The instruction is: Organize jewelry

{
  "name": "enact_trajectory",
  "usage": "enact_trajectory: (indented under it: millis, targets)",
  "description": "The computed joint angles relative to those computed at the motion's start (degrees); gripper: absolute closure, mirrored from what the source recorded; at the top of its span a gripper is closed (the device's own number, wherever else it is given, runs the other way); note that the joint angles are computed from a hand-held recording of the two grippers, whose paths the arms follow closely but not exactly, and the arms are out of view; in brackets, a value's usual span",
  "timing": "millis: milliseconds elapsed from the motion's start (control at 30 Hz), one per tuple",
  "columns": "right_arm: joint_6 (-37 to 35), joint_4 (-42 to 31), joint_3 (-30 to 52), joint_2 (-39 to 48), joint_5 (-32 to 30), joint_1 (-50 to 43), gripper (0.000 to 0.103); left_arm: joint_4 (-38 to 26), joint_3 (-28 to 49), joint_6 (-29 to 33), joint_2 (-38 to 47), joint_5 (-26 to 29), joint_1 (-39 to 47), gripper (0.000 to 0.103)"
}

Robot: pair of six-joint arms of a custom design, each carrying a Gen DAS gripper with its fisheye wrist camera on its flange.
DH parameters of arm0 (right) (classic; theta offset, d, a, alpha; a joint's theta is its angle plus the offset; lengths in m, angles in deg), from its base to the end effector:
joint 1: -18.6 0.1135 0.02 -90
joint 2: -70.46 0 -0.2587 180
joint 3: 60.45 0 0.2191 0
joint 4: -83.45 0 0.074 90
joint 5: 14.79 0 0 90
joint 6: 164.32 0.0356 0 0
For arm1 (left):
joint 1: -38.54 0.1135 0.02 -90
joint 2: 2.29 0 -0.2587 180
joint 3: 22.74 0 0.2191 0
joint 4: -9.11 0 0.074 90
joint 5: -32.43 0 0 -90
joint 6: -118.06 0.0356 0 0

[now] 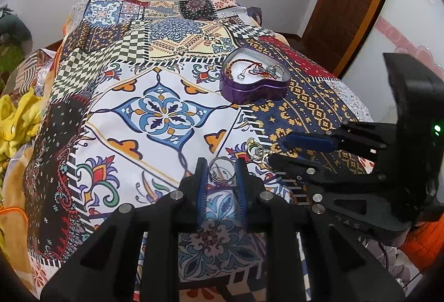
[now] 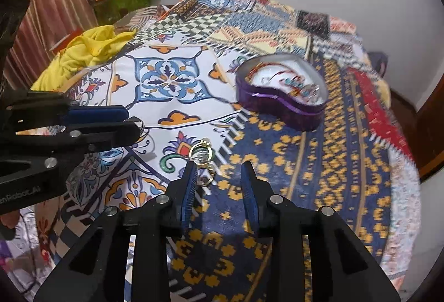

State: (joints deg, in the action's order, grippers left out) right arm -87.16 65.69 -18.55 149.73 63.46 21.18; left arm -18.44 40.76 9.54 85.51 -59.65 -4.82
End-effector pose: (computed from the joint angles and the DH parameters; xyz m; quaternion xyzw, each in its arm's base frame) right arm 0.2077 0.0166 0.1454 -0.1577 0.9364 0.0706 0.3056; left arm 0.2026 -0.1895 0.1957 0.1974 0.9241 -0.1533 0.2891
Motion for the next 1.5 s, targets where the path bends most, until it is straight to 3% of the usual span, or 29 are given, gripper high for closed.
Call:
enact_trajectory:
  millis: [133, 200, 267, 867, 1500]
  targets:
    - [0.1, 2.6, -0.5, 2.2, -0.4, -0.2, 0.075, 0.2, -0.5, 0.1, 0.0, 0.8, 1.2, 0.084]
    - [-0.2, 3.7, -1.1, 2.4, 0.1, 0.6, 0.093, 0.5, -0.8, 0.0, 0.1, 1.2, 1.8, 0.084]
    - [-0.6, 4.8, -2.0, 2.1, 0.7, 1.6, 0.095, 0.9, -0.8, -0.1, 0.3, 1.5, 1.9, 0.084]
    - [-1.4, -1.5, -0.3, -8.7, -3.6, -6.1, 0.097, -0.3, 2.8, -0.7, 1.4, 0.3, -1.1, 0.084]
    - [-2.1, -4.1, 9.0, -10.0, -10.3, -17.4, 0.097, -2.6, 16.9, 2.9, 8.7, -1.3, -2.9, 0.084]
